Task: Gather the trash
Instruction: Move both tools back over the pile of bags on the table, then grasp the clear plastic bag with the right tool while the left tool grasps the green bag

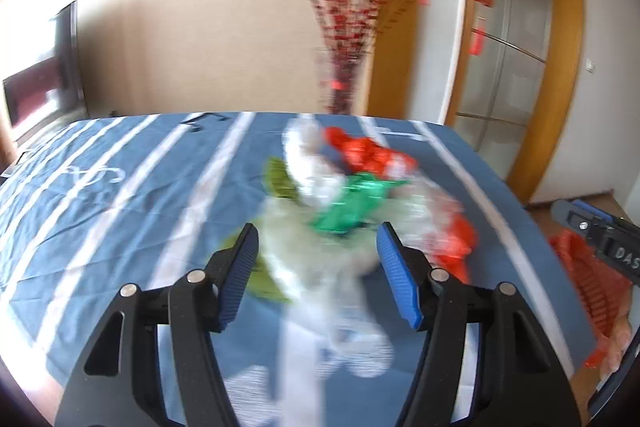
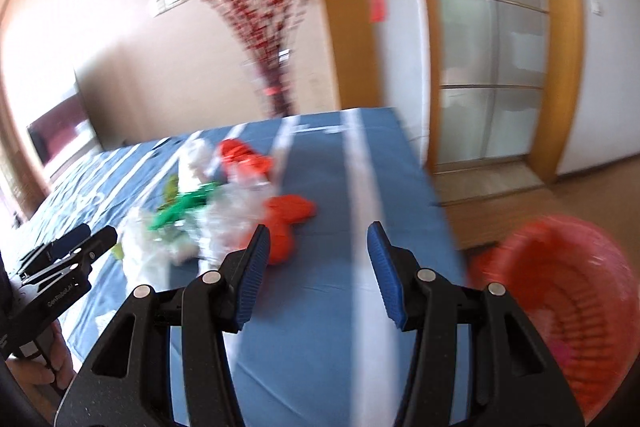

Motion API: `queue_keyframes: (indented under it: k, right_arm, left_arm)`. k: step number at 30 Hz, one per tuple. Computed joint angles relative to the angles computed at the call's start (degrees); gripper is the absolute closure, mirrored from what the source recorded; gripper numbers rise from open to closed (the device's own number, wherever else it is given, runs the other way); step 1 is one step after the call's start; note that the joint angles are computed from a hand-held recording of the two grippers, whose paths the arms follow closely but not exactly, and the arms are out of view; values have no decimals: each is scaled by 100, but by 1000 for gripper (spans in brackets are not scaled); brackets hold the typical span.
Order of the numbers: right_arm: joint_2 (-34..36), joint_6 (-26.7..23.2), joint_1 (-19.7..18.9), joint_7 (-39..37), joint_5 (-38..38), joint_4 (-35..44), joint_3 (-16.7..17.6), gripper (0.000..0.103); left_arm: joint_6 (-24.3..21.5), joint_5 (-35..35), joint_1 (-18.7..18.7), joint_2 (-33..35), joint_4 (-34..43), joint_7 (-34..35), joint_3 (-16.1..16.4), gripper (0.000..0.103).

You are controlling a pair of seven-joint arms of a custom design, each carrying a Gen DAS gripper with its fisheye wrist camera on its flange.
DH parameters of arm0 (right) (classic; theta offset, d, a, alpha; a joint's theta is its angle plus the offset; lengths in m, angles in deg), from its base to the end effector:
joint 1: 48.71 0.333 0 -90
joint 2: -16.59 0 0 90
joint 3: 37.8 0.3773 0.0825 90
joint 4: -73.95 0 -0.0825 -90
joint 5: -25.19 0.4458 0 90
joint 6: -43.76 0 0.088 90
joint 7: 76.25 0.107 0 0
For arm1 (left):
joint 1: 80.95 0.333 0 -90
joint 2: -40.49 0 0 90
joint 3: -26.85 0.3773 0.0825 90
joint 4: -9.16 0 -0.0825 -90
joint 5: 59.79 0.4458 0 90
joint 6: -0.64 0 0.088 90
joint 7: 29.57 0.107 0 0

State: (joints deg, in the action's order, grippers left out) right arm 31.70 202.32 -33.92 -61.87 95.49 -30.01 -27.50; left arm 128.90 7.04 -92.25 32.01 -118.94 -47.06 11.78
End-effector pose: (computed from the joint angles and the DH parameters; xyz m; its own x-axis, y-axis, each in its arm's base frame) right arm 0.6821 0.2623 0.4808 0.7002 -0.6975 -0.1527 -0.4764 -0.2970 -0.8275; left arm 0.5180 -0.2315 0.4908 0.6214 -0.7819 0.0512 -0.4033 -0.3752 -0.8346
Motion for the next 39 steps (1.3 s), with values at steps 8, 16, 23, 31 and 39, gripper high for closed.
queue_keyframes:
  k: [8, 16, 23, 31, 39]
  right_arm:
    - [584, -64, 436, 968, -1157, 494, 76, 55]
    - [817, 54, 666, 1548, -2020, 590, 66, 58]
    - [880, 167, 504, 1750, -2335, 582, 236, 94]
    - [437, 375, -31, 313, -624, 376, 588, 95]
    - [297, 207, -128, 38, 311, 467, 271, 95]
  left_arm:
    - [252, -239, 248, -551, -677, -327, 143, 42]
    - [511, -244, 439, -699, -919, -555, 128, 42]
    - [698, -184, 504, -612, -868, -530, 116, 42]
    - [1089, 17, 524, -239, -453, -322, 159, 42]
    - [1327, -37, 421, 517, 375, 352, 275, 42]
